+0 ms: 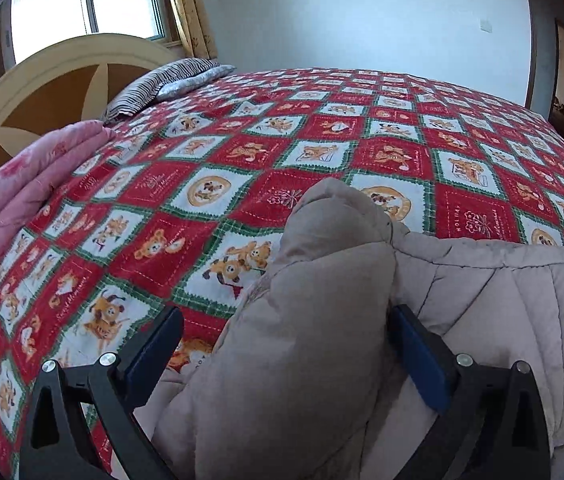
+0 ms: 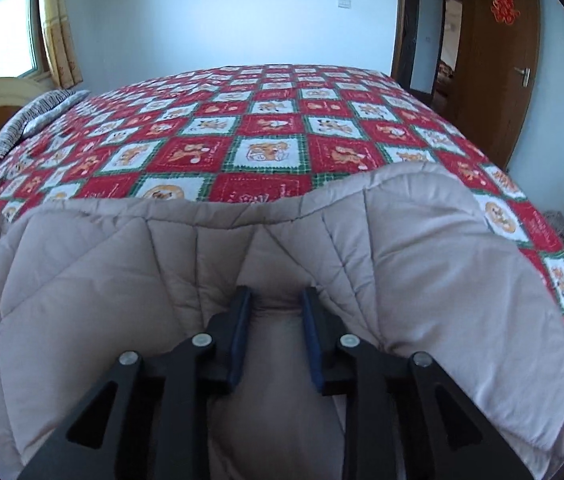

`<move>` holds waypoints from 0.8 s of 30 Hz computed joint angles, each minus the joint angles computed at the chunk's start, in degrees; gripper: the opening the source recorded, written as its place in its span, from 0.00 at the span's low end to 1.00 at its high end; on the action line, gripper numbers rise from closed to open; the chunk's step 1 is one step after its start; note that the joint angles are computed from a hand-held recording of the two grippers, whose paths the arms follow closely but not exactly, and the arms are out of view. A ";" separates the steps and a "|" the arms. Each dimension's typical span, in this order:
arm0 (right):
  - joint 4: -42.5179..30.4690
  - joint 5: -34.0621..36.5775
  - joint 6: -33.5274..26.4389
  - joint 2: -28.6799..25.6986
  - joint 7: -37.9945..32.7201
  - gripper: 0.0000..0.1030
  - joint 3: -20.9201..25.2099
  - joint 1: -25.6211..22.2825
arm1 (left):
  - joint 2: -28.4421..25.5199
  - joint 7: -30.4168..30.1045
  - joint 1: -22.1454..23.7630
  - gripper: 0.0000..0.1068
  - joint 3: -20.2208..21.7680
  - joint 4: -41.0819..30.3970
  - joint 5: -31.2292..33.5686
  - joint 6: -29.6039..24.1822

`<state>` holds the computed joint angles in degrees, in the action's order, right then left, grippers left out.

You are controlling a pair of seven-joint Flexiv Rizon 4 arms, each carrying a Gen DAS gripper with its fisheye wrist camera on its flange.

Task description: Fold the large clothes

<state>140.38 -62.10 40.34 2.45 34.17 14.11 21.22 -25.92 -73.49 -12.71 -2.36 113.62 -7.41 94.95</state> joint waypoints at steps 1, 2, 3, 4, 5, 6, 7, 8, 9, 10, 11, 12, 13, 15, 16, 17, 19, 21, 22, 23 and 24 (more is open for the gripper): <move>-0.09 -0.19 0.17 -0.25 0.08 0.28 -0.12 -0.06 | -0.10 0.07 0.51 0.96 -0.64 0.01 -0.20 -0.32; -0.49 0.17 -0.50 -0.70 -0.28 0.28 0.01 0.17 | -0.20 -0.05 0.23 0.96 -0.42 -0.12 -0.20 -0.45; -0.83 0.44 -1.25 -1.08 -0.60 0.28 0.13 0.44 | -0.40 -0.28 -0.48 0.96 0.30 -0.38 -0.03 -0.44; -1.11 0.67 -1.90 -1.42 -0.75 0.28 0.23 0.73 | -0.53 -0.48 -1.02 0.96 0.88 -0.50 0.14 -0.31; -1.17 0.71 -1.81 -1.61 -0.85 0.28 0.05 0.75 | -0.62 -0.59 -1.19 0.96 1.05 -0.46 0.28 -0.02; -1.22 0.90 -1.88 -1.71 -0.96 0.28 0.01 0.85 | -0.68 -0.62 -1.19 0.96 1.04 -0.48 0.32 0.00; -1.20 0.94 -1.88 -1.76 -0.98 0.28 -0.04 0.91 | -0.71 -0.63 -1.03 0.96 0.81 -0.43 0.31 0.06; -1.08 0.84 -1.68 -1.75 -0.78 0.28 -0.13 0.90 | -0.75 -0.40 -0.25 0.96 0.01 -0.35 0.23 0.17; -1.06 0.71 -1.70 -1.83 -0.61 0.28 -0.17 0.94 | -0.75 -0.31 0.19 0.96 -0.50 -0.24 0.13 0.22; -0.89 0.30 -1.46 -1.85 -0.37 0.28 -0.33 0.84 | -0.76 -0.20 0.59 0.96 -0.96 -0.14 0.05 0.25; -0.74 -0.10 -1.20 -1.88 0.11 0.28 -0.44 0.75 | -0.76 -0.08 0.91 0.96 -1.32 -0.05 -0.01 0.32; -0.74 -0.22 -1.29 -1.97 0.35 0.28 -0.44 0.77 | -0.79 0.11 1.40 0.96 -1.86 0.02 -0.09 0.36; -0.91 -0.17 -1.66 -2.20 0.30 0.28 -0.41 0.87 | -0.80 0.35 2.05 0.96 -2.59 0.14 -0.23 0.33; -1.33 0.26 -2.56 -2.61 -0.09 0.28 -0.29 1.22 | -0.79 0.87 3.16 0.96 -3.91 0.26 -0.56 -0.13; -1.35 0.27 -2.60 -2.65 -0.09 0.28 -0.33 1.28 | -0.77 1.12 3.70 0.96 -4.54 0.26 -0.82 -0.58; -1.40 0.37 -2.67 -2.71 -0.15 0.28 -0.35 1.35 | -0.79 1.35 4.11 0.96 -5.05 0.25 -1.04 -0.88; -1.64 0.65 -2.85 -2.97 -0.37 0.28 -0.38 1.51 | -0.86 1.73 4.46 0.96 -5.55 0.19 -1.36 -1.34; -1.94 1.14 -3.25 -3.24 -0.89 0.28 -0.38 1.71 | -0.89 2.05 4.73 0.96 -5.93 0.25 -1.63 -1.48; -2.05 1.34 -3.47 -3.34 -1.09 0.28 -0.37 1.80 | -0.97 2.16 4.86 0.96 -6.13 0.28 -1.76 -1.43; -2.12 1.43 -3.64 -3.40 -1.21 0.28 -0.39 1.87 | -1.03 2.21 4.78 0.96 -6.09 0.23 -1.86 -1.48; -2.20 1.52 -3.90 -3.46 -1.28 0.28 -0.38 1.96 | -1.08 2.27 4.68 0.96 -5.99 0.20 -1.90 -1.52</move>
<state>138.18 -60.58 36.45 -1.01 32.89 13.73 23.19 -27.00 -71.22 -8.03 -8.35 113.82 -9.32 93.44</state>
